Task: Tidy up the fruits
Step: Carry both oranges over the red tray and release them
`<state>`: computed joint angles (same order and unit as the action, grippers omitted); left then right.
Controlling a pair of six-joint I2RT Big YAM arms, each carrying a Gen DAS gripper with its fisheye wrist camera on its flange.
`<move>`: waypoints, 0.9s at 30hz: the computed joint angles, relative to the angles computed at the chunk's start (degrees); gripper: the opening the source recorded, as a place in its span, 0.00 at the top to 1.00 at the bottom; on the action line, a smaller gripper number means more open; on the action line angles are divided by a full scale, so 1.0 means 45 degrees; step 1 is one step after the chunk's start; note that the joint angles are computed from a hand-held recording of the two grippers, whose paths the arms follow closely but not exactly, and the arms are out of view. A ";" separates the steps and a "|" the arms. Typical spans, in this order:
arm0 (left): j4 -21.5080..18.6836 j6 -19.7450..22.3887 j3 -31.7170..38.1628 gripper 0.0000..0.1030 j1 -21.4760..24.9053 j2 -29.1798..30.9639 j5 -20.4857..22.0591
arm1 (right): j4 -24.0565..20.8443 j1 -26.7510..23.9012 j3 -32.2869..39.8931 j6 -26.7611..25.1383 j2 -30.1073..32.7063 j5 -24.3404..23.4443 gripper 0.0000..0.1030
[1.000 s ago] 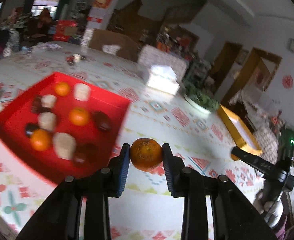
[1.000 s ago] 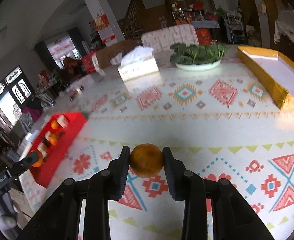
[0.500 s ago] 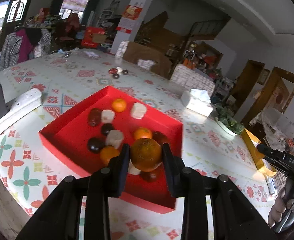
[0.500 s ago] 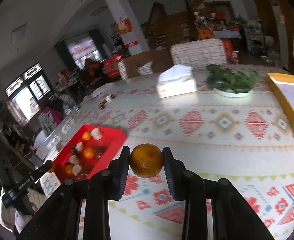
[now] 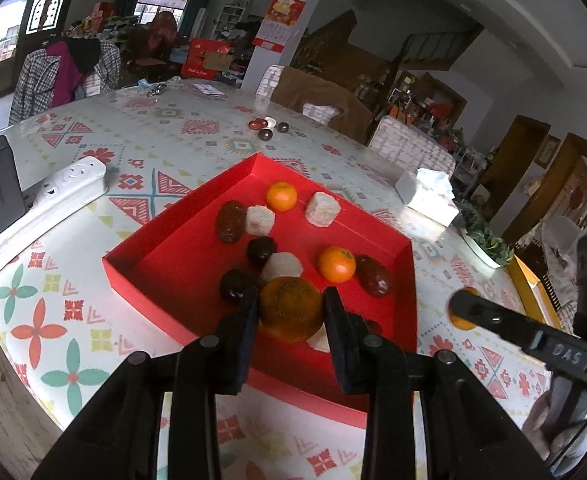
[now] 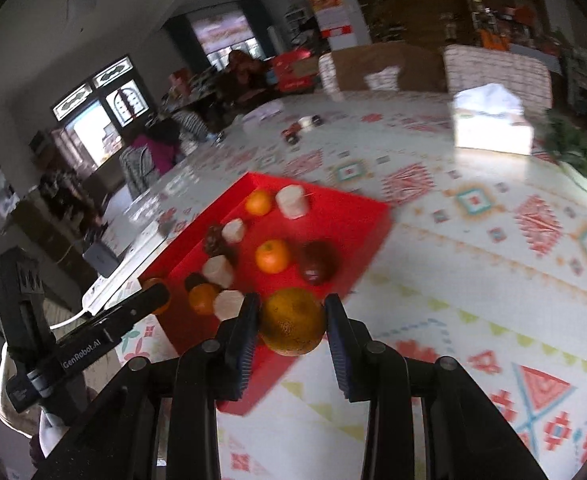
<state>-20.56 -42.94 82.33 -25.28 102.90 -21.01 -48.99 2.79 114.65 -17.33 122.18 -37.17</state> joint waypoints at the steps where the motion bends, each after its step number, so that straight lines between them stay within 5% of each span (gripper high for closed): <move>1: -0.0041 -0.0015 0.0036 0.70 0.0033 0.0035 0.0029 | -0.0070 0.0101 0.0135 -0.0020 0.0116 0.0094 0.65; 15: -0.0962 0.0299 0.0997 0.67 0.0148 0.0678 -0.0155 | -0.0499 0.1059 0.1664 -0.0327 0.1524 0.1468 0.64; 20: -0.0721 -0.0041 0.0782 0.30 0.0188 0.0486 -0.0488 | -0.0485 0.1144 0.1836 -0.0369 0.1662 0.1454 0.64; 23: -0.0679 -0.0078 0.0729 0.22 0.0201 0.0398 -0.0538 | -0.0169 0.1147 0.1620 -0.0287 0.1562 0.1411 0.61; 27: -0.0716 -0.0033 0.0701 0.22 0.0204 0.0336 -0.0498 | 0.0262 0.1065 0.1290 0.0021 0.1346 0.1153 0.39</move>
